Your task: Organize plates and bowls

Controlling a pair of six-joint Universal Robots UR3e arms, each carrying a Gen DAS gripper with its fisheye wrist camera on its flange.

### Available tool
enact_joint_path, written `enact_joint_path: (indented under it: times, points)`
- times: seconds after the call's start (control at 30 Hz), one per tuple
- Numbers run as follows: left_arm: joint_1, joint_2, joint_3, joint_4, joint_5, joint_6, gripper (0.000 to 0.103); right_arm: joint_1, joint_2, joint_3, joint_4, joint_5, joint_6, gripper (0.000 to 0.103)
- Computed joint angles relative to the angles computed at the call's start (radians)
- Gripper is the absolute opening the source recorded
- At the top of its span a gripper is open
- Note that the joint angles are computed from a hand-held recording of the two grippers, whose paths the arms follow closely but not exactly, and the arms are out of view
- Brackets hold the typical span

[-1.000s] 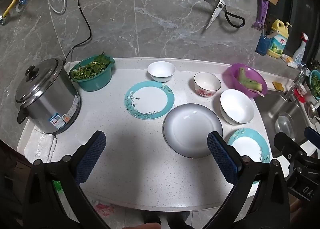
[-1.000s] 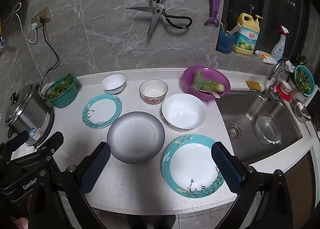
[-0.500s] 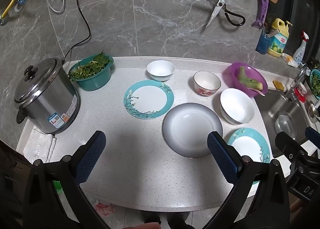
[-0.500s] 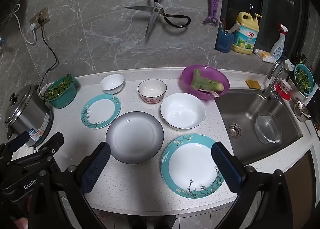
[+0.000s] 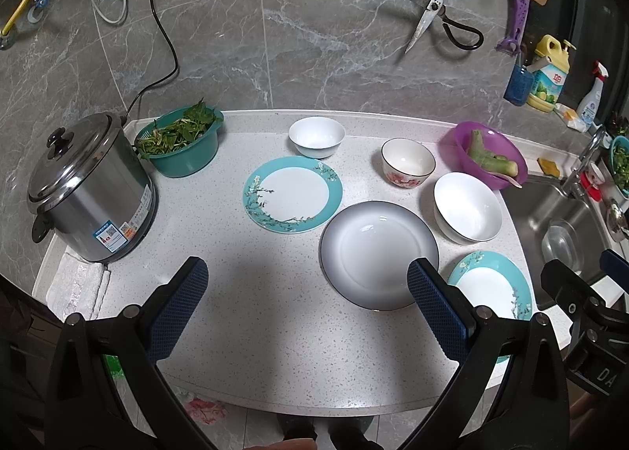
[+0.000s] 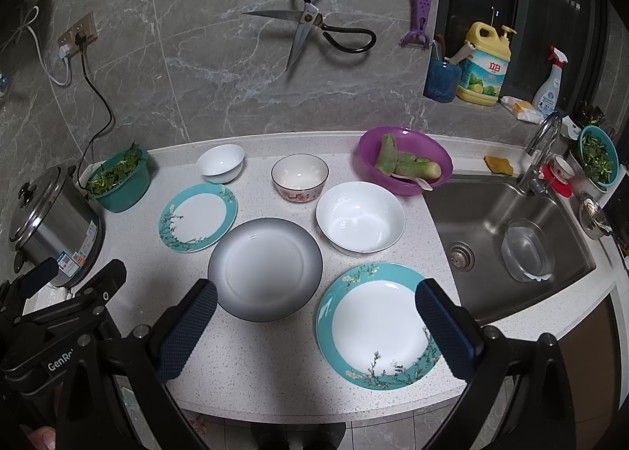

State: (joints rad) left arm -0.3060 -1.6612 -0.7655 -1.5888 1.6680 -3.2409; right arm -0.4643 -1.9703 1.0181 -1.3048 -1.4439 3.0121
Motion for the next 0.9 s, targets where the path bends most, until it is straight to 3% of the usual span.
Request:
enact_joint_path:
  times: [0.9]
  points:
    - [-0.003, -0.003, -0.001, 0.000, 0.002, -0.003, 0.103, 0.014, 0.014, -0.008, -0.002, -0.009, 0.010, 0.103]
